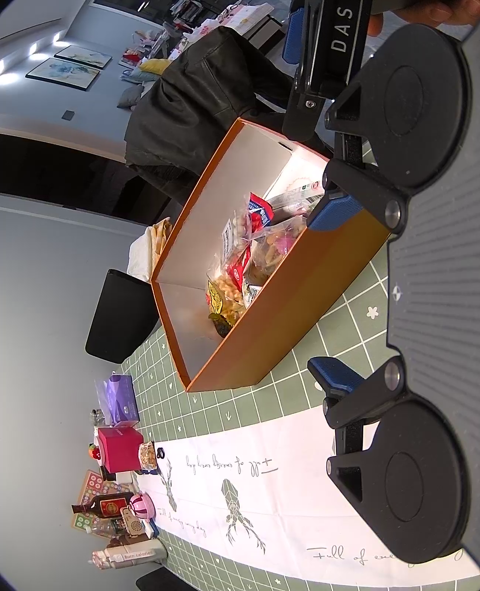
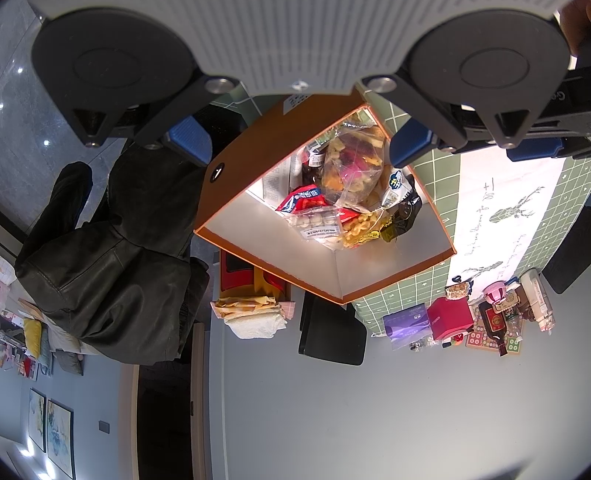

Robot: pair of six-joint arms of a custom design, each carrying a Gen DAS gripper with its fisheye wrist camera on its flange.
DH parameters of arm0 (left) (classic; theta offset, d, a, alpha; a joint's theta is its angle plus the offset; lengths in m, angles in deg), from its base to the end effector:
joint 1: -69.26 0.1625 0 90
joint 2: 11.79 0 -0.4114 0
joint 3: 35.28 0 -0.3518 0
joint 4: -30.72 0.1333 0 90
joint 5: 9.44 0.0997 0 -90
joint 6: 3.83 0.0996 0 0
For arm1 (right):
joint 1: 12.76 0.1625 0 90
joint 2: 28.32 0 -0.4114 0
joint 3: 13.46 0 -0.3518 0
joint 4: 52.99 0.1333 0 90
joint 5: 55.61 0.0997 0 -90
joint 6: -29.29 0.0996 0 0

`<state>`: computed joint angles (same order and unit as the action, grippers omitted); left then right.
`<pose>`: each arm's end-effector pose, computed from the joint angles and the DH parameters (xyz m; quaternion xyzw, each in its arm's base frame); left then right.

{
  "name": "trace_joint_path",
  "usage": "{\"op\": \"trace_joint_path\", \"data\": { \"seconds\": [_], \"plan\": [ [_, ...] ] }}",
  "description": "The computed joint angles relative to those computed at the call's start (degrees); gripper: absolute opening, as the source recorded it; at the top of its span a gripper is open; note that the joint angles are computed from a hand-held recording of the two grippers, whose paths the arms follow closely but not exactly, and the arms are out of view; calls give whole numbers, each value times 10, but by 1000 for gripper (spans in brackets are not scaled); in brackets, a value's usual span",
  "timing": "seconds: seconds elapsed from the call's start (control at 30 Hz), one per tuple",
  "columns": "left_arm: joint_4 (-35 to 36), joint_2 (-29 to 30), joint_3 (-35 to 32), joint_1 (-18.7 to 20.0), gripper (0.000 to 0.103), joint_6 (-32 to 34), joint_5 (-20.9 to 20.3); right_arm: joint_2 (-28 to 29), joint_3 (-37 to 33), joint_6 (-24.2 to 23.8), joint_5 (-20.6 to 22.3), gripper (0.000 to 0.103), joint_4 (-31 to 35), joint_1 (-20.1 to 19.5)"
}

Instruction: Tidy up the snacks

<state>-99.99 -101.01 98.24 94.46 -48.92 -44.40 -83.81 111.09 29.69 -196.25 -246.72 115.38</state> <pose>-0.2282 -0.3449 0.2650 0.1660 0.8709 -0.3621 0.2880 0.3387 -0.3402 0.1777 0.1585 -0.8577 0.3890 0.2965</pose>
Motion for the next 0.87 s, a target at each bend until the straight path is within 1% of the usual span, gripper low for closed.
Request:
{"op": "trace_joint_path", "data": {
  "seconds": [0.67, 0.77, 0.87],
  "plan": [
    [1, 0, 1, -1, 91, -1, 1, 0, 0, 1, 0, 100, 0, 1],
    [-6, 3, 3, -3, 91, 3, 5, 1, 0, -1, 0, 100, -2, 0],
    [-37, 5, 15, -8, 91, 31, 16, -1, 2, -1, 0, 100, -8, 1]
  ]
}}
